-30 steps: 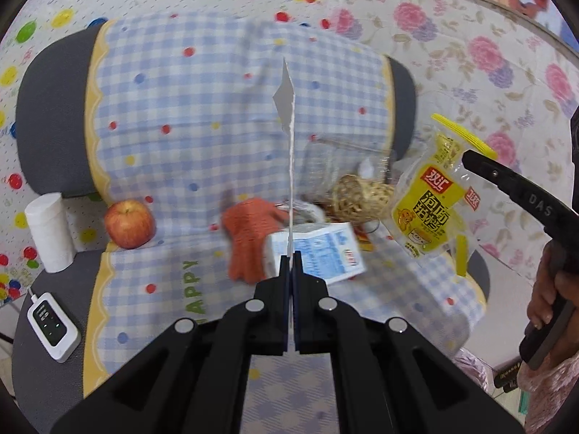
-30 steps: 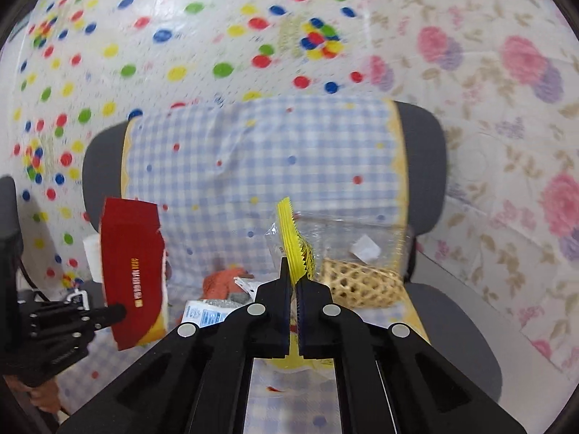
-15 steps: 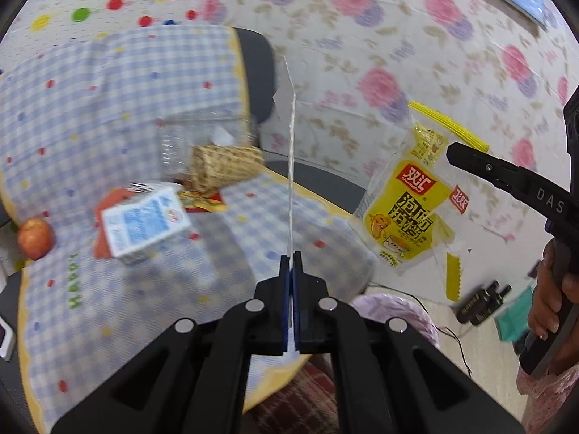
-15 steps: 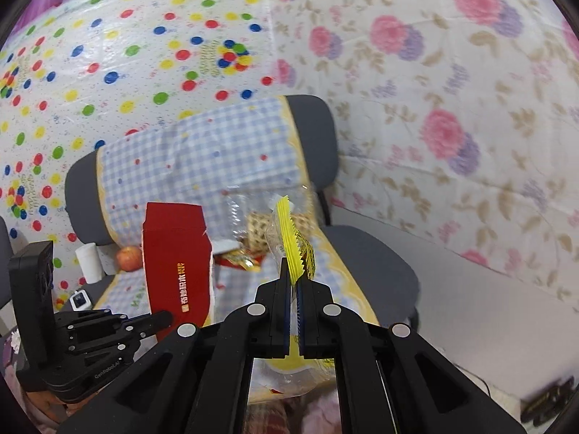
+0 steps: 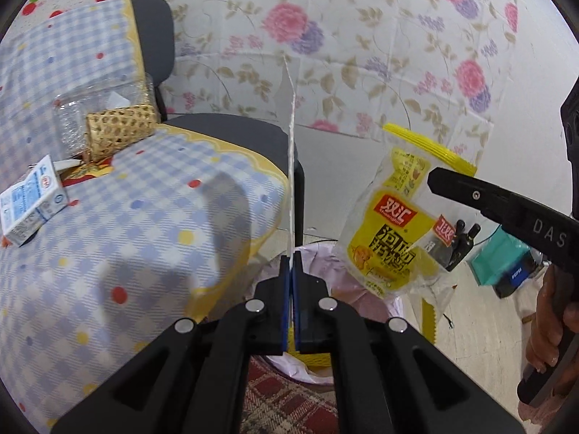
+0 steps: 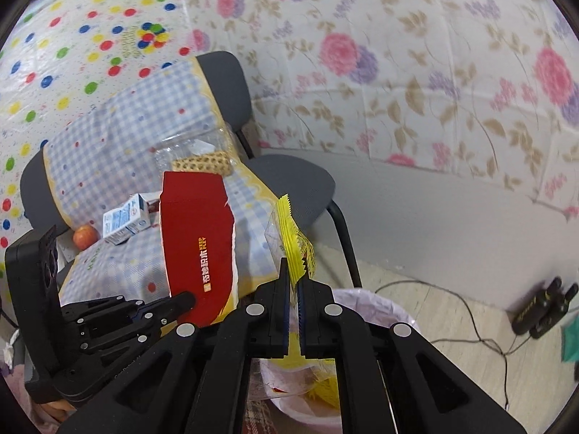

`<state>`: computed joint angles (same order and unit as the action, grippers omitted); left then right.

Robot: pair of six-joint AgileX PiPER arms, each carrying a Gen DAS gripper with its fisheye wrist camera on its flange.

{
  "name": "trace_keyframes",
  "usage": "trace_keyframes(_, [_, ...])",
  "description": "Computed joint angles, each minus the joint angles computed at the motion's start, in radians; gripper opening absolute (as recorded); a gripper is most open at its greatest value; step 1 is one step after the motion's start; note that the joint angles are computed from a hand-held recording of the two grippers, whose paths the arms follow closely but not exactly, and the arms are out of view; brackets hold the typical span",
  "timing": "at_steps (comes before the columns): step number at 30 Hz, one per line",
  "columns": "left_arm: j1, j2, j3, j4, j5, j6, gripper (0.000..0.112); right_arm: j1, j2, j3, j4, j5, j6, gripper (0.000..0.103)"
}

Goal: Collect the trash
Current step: 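Carry the red snack box to the wastebasket and release it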

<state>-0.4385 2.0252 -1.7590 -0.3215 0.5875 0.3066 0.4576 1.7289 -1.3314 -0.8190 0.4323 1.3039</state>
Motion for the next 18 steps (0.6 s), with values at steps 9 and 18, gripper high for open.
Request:
trace_keyframes(9, [-0.038,0.145,-0.191,0.069,0.104,-0.080,0.000,-0.105,0.050,0.076,0.104,-0.161,-0.024,0.010])
trace_keyframes(18, [-0.022,0.254,-0.381,0.107,0.194,-0.153,0.029,-0.184,0.128,0.069,0.276,-0.223,-0.160,0.037])
